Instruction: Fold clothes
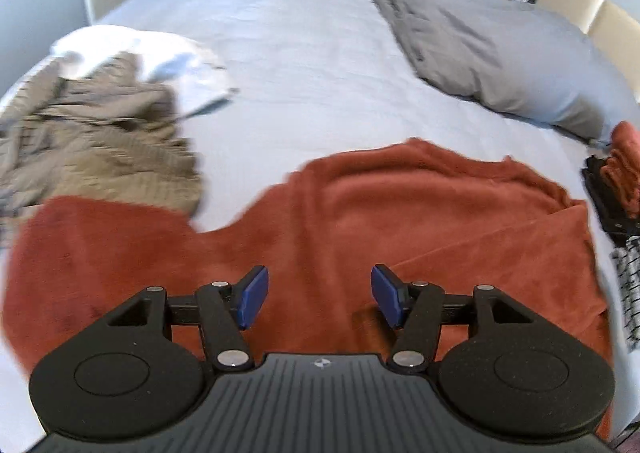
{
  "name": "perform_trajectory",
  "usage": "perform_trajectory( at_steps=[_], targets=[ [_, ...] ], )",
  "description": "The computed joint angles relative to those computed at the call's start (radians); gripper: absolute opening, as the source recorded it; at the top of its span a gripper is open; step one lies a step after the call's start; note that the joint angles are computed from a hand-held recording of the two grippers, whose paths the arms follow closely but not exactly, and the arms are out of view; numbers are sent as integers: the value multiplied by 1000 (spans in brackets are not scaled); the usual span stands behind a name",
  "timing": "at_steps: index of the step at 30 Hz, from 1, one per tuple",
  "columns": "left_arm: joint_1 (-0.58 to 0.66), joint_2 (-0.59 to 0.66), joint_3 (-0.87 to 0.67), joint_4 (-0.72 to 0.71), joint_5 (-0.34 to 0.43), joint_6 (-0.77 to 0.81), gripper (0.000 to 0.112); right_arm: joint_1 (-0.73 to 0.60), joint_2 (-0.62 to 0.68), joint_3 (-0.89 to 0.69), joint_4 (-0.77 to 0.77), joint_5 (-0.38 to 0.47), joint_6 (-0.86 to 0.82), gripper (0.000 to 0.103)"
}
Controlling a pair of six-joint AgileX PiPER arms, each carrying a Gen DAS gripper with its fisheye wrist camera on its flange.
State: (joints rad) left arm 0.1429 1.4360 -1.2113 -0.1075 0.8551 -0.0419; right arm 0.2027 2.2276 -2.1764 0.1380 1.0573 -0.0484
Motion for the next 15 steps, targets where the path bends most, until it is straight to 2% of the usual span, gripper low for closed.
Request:
perform_trajectory(
  at_steps=[5,8,10,15],
  targets=[
    [181,-123,97,26,-7,52,59,41,-221,310,39,-68,-114,62],
    [333,-150,147,-30,-35,117,59,62,-320,435,72,-48,-131,73],
    [413,-156,182,-53,-68,173,59,76,-380,515,96,-51,-135,73],
    [494,-147,245,21,-124,231,59,175,-500,719,-32,-106,-35,73]
  ],
)
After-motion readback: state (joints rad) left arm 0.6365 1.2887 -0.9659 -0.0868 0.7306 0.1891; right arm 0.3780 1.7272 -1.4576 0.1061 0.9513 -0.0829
